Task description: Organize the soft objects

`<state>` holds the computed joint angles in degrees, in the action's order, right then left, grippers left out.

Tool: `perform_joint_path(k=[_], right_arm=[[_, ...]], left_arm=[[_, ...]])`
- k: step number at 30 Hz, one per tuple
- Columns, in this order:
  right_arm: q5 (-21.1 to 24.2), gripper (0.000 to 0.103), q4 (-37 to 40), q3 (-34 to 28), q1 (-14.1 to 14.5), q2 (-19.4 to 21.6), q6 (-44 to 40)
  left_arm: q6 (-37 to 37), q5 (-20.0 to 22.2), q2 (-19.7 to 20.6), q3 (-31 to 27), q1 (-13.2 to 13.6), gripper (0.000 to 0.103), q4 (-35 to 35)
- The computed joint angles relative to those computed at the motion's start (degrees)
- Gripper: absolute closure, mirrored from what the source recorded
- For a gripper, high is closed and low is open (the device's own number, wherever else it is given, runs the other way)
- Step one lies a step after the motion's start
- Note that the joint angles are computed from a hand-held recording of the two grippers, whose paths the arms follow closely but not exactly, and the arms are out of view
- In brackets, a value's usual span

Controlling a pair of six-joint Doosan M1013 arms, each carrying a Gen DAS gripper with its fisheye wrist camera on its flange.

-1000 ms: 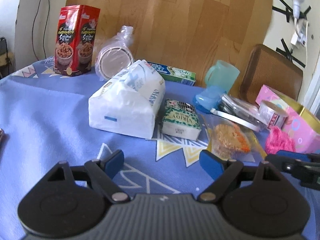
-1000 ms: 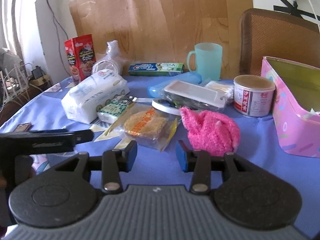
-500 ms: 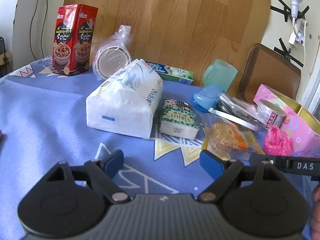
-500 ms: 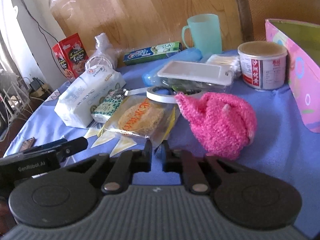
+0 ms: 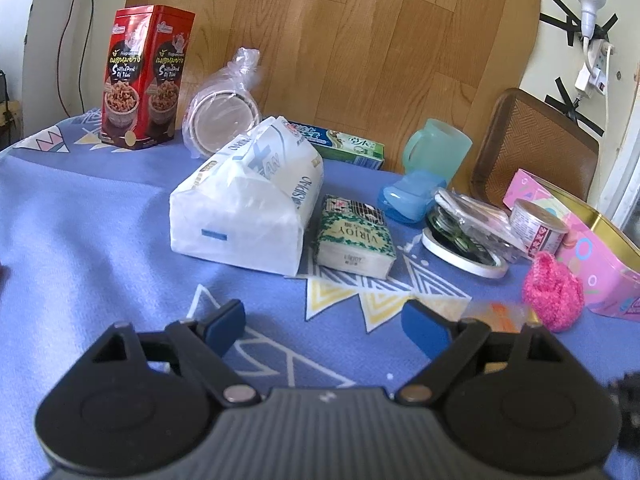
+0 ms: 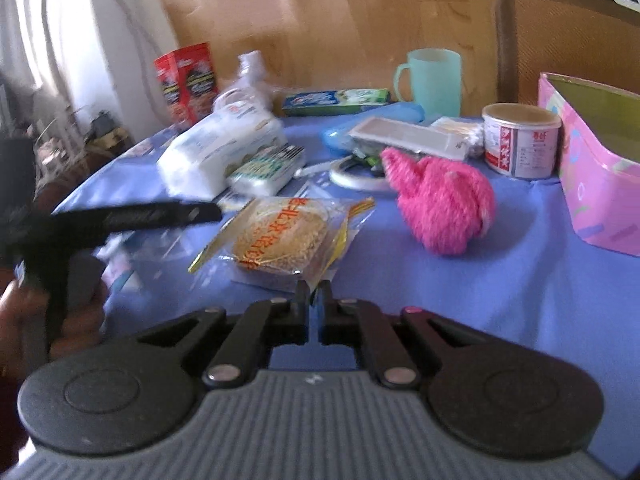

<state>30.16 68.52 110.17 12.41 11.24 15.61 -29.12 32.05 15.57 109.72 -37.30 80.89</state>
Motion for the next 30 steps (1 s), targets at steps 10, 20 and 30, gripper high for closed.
perform_joint_path(k=[10, 20, 30], right_arm=[[-0.06, 0.056, 3.59, 1.44, 0.12, -0.67, -6.69], [-0.92, 0.054, 3.71, 1.64, 0.55, -0.52, -7.87], [-1.61, 0.052, 3.03, 1.63, 0.98, -0.47, -7.32]], left_arm=[[0.25, 0.12, 0.01, -0.07, -0.08, 0.014, -0.36], [0.11, -0.05, 0.04, -0.05, -0.06, 0.014, -0.2], [0.01, -0.56, -0.01, 0.04, 0.02, 0.013, 0.09]])
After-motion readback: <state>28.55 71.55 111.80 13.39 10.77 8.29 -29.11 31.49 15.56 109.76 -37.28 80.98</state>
